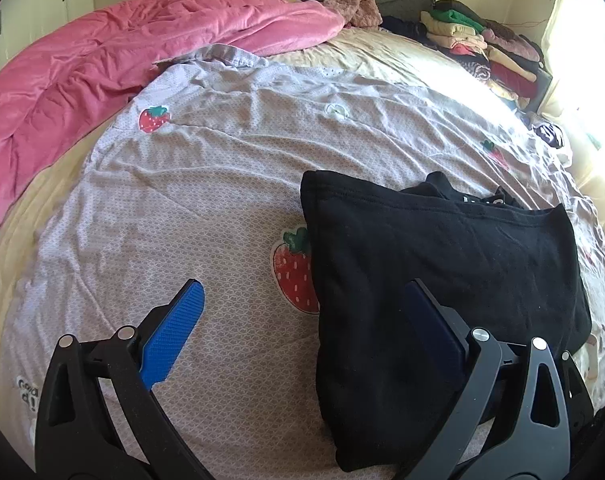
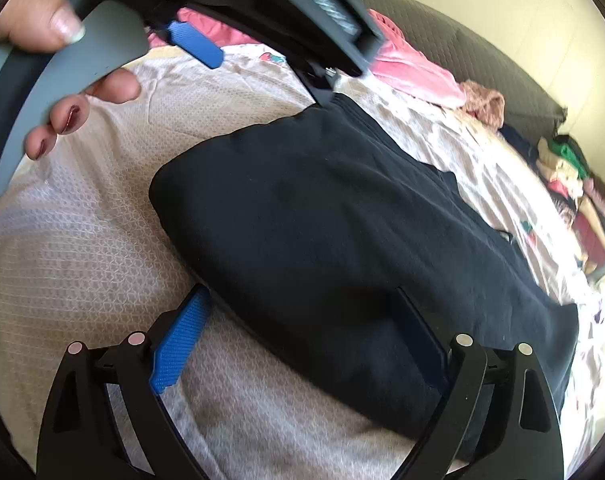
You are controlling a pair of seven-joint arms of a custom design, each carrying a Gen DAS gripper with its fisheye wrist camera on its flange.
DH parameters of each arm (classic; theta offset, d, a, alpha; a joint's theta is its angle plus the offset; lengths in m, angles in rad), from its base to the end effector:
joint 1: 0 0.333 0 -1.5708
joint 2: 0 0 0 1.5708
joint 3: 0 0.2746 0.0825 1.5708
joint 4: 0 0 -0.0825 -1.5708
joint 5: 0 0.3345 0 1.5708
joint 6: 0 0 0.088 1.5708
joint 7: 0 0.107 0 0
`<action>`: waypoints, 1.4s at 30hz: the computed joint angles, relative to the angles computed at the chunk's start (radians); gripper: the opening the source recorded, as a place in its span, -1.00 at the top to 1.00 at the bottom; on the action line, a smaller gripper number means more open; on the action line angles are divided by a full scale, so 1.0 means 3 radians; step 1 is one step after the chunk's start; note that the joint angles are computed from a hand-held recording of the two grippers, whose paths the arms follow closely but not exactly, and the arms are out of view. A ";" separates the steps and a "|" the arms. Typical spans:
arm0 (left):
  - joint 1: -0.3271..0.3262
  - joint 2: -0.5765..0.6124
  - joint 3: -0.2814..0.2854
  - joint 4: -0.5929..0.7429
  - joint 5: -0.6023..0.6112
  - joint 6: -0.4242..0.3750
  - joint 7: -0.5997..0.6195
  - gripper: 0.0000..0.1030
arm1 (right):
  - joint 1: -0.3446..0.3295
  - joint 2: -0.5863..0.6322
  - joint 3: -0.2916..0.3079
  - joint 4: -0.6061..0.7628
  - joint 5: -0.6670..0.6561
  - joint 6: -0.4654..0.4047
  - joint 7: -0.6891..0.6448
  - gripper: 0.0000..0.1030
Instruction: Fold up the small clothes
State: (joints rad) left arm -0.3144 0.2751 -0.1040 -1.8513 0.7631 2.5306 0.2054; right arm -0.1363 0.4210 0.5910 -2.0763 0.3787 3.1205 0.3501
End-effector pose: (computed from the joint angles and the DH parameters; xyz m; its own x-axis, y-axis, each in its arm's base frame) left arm 0.5498 -0.2478 0.4033 0.3668 -0.9252 0.0971 -0.7205 -0.3485 -0.5995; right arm 0.5478 0.2070 0.3237 0.8335 -0.4596 0.3067 -0.2146 -0.7808 -0.5868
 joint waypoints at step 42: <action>-0.0540 0.0835 0.0289 0.1250 -0.1248 0.0729 0.0536 0.38 | -0.2455 0.0138 0.1863 0.0358 0.2001 -0.1260 -0.1131 0.87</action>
State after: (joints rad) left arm -0.4762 0.5256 -0.0174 -1.4762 0.3888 2.7494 0.3662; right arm -0.8728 0.4623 1.1500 -1.9689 0.9791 2.7426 0.0106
